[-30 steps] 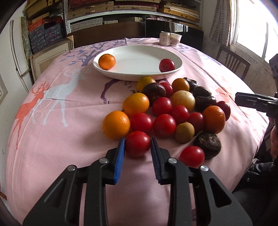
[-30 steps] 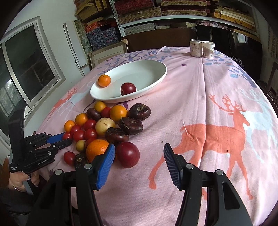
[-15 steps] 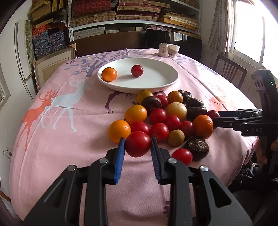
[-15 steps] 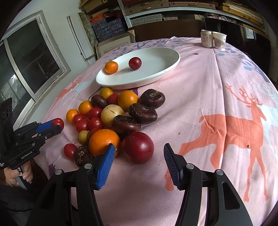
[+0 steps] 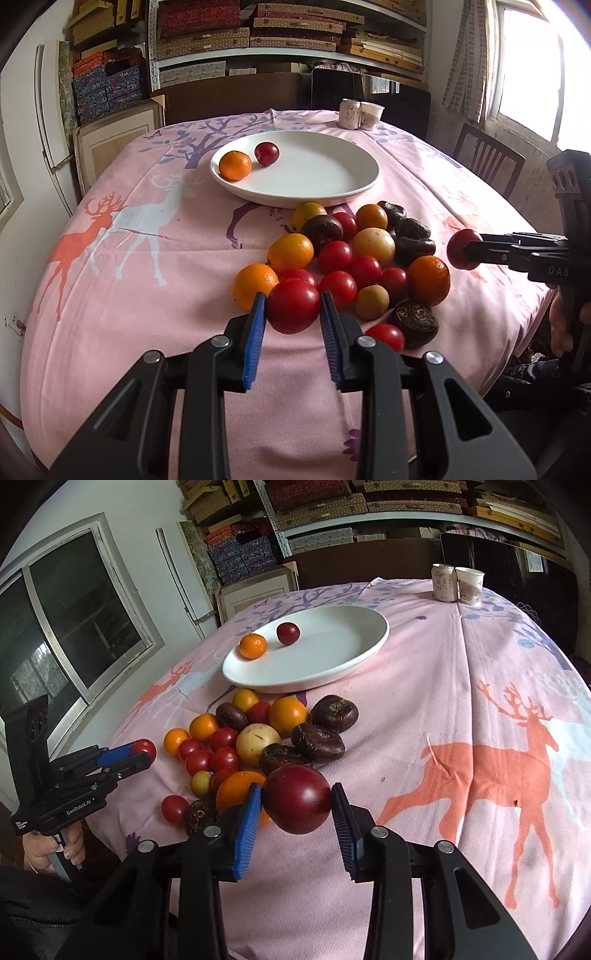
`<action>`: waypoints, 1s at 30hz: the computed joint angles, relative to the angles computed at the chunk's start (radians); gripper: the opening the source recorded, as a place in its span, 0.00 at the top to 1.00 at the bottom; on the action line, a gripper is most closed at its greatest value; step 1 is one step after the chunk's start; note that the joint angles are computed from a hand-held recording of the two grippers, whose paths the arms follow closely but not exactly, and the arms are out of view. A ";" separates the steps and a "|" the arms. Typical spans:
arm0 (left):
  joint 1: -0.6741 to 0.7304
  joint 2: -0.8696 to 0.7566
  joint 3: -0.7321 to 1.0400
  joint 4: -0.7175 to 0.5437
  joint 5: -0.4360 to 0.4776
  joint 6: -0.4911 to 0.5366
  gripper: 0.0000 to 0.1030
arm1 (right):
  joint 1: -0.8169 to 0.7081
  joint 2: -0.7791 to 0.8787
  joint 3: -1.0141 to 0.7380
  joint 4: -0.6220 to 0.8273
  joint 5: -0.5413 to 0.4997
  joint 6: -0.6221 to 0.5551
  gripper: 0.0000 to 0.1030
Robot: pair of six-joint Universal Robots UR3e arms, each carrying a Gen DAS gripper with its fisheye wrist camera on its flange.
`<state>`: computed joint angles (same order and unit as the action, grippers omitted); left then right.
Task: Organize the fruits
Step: 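Lower the tomato onto the plate with the left tool while the right tool drops its plum there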
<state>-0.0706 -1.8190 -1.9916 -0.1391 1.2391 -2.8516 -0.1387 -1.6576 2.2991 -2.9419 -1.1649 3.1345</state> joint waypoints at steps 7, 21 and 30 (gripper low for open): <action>-0.008 0.003 0.038 -0.011 -0.009 -0.008 0.72 | -0.018 -0.037 -0.034 0.039 0.020 -0.009 0.62; -0.094 -0.319 0.630 -0.251 0.028 -0.047 0.72 | -0.012 0.205 -0.405 0.120 0.002 0.044 0.62; -0.152 -0.777 1.402 -0.653 0.103 -0.083 0.72 | 0.051 0.543 -0.827 0.273 -0.077 0.075 0.62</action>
